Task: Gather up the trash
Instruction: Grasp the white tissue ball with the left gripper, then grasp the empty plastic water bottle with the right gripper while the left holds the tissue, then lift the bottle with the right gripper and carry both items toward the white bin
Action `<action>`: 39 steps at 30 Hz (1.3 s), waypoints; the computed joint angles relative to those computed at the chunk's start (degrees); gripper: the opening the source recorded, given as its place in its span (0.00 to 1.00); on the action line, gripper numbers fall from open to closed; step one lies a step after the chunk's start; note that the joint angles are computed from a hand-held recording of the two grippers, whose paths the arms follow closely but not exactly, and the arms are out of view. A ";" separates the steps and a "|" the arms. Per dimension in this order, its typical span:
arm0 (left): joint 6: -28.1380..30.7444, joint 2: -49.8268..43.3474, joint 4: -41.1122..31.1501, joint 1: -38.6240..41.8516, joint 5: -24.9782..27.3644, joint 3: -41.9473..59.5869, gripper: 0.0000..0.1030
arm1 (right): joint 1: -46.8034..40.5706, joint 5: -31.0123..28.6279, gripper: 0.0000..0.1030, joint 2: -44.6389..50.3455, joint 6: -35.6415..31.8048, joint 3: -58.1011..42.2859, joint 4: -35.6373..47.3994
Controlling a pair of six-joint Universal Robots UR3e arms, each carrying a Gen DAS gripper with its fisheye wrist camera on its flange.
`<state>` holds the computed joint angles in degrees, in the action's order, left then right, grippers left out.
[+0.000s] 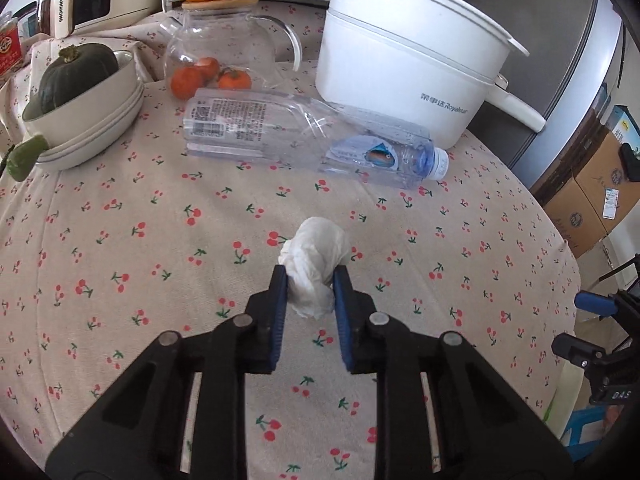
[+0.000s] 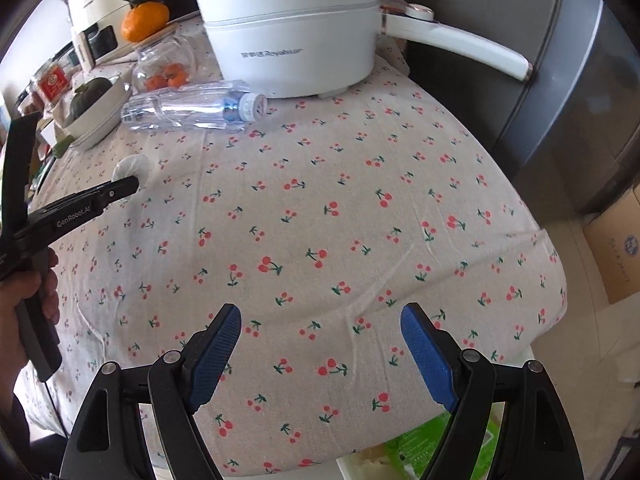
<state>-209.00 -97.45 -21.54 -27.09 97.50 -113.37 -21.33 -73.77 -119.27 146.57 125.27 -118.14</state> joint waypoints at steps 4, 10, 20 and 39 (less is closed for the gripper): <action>0.73 12.26 -4.89 3.28 -0.34 -7.86 0.24 | 10.67 -0.23 0.81 7.32 2.13 -4.89 -7.93; 2.85 30.13 -17.21 10.37 -1.43 -15.36 0.24 | 29.25 -4.08 0.81 29.78 3.58 -24.49 -14.68; 8.81 41.85 -21.36 16.92 -5.71 -19.83 0.24 | 45.04 -19.29 0.80 64.59 -2.78 -65.29 -8.94; 9.39 45.88 -23.59 18.57 -6.80 -22.30 0.24 | 49.04 -31.06 0.63 80.21 -9.07 -81.30 -9.40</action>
